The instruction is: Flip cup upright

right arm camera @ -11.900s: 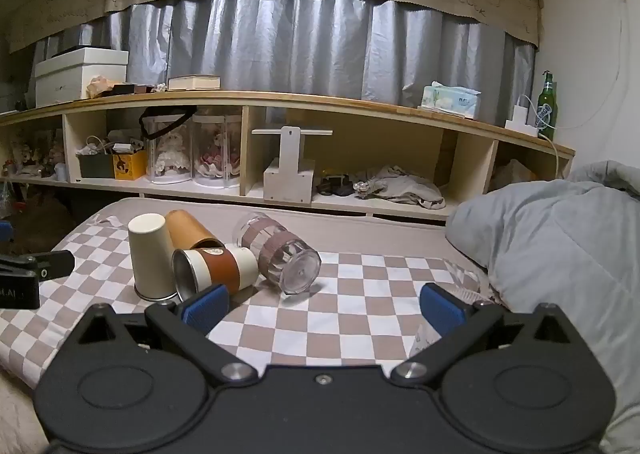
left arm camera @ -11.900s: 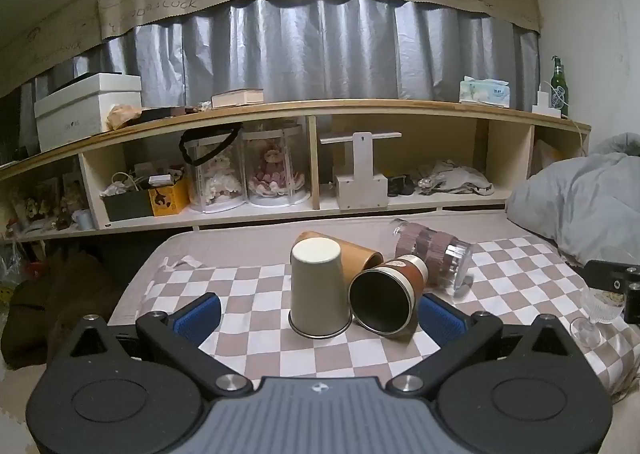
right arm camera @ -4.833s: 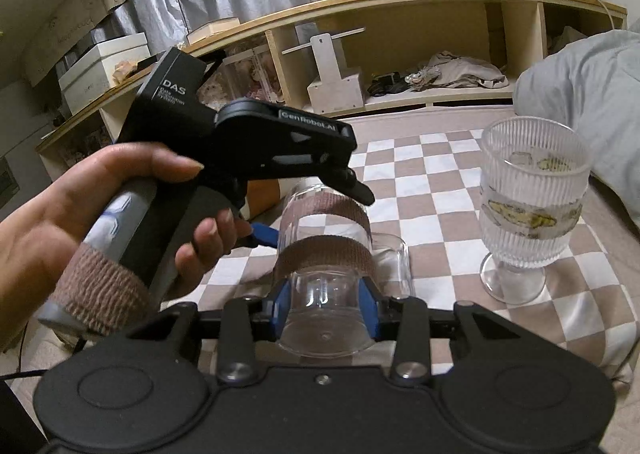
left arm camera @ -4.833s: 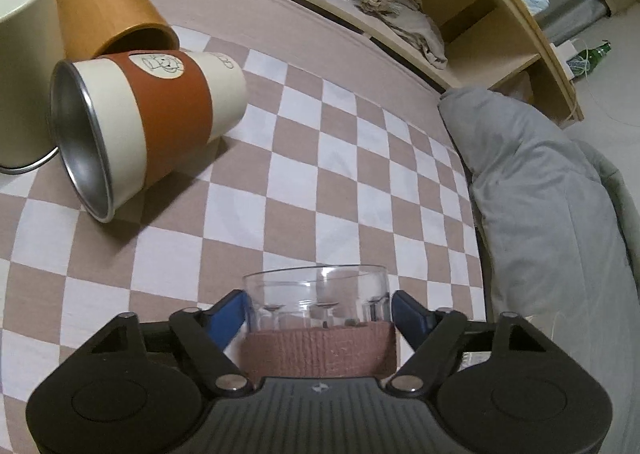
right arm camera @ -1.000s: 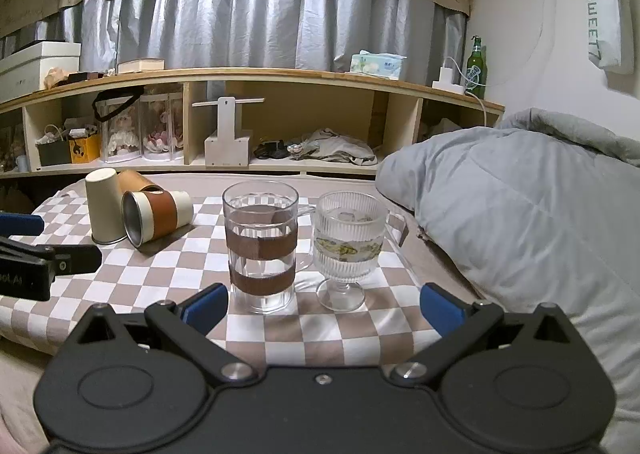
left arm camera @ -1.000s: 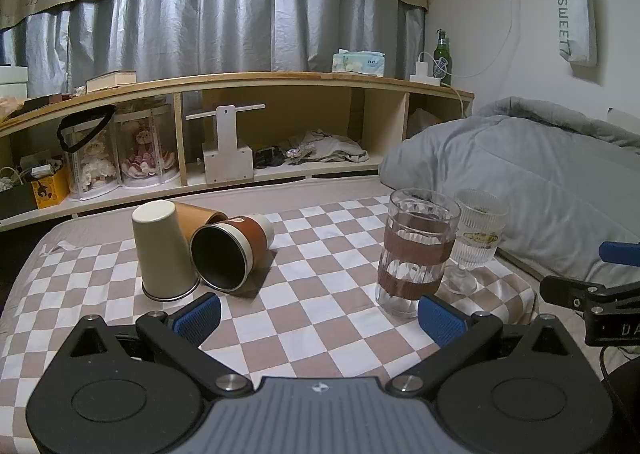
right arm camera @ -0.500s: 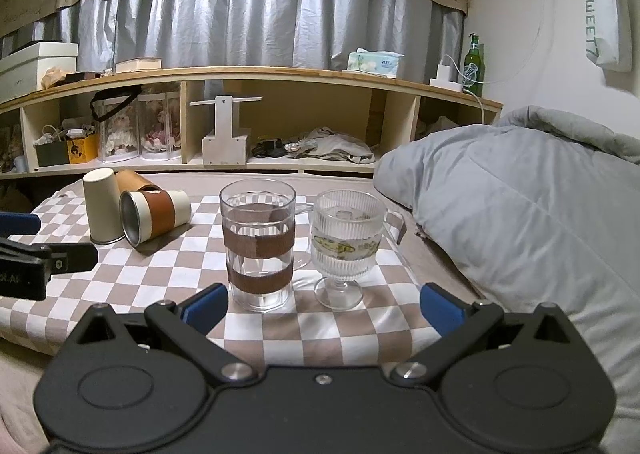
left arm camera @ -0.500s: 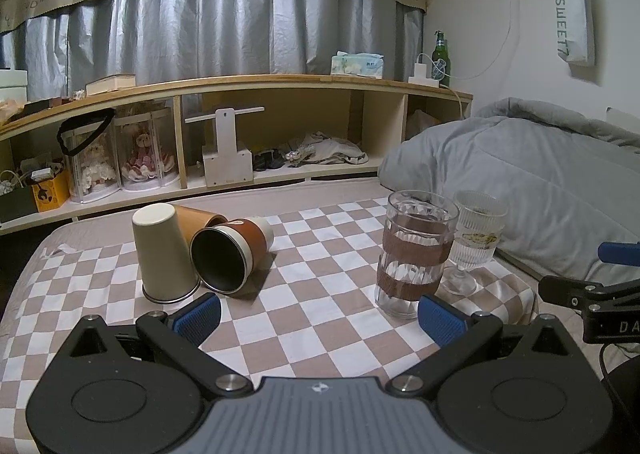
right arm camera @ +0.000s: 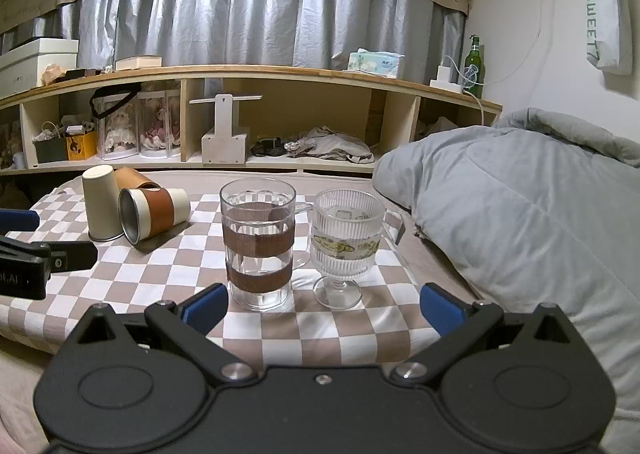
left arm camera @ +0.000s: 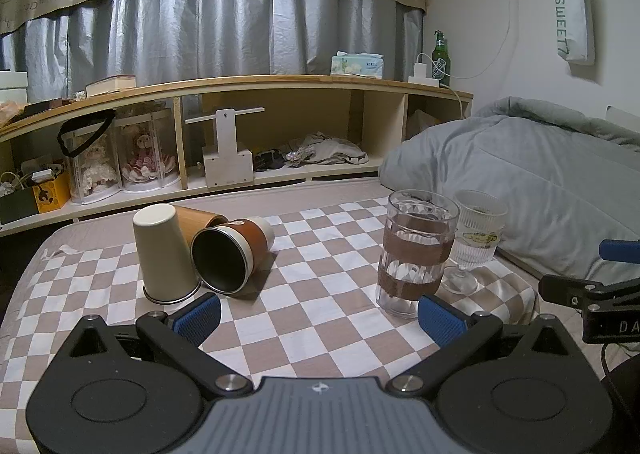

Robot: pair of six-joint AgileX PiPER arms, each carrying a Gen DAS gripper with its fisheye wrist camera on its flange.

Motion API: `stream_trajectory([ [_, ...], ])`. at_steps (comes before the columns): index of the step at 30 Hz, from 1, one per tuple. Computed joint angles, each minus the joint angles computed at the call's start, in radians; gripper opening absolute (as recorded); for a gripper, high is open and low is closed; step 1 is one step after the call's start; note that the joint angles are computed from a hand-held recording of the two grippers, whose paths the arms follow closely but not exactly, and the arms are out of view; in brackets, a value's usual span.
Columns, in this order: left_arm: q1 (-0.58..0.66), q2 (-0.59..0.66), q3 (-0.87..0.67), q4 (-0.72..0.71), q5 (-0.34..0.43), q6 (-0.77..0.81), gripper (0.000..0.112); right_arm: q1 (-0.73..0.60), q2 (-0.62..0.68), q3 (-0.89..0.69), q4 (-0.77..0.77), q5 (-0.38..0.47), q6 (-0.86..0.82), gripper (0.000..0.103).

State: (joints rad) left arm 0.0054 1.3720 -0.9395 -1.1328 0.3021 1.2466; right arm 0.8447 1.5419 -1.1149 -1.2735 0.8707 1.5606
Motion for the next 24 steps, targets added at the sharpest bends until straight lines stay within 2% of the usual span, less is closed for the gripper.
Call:
stream_trajectory([
  [24, -0.003, -0.003, 0.004, -0.006, -0.003, 0.008, 0.103, -0.002, -0.004, 0.005, -0.006, -0.001, 0.005, 0.103],
])
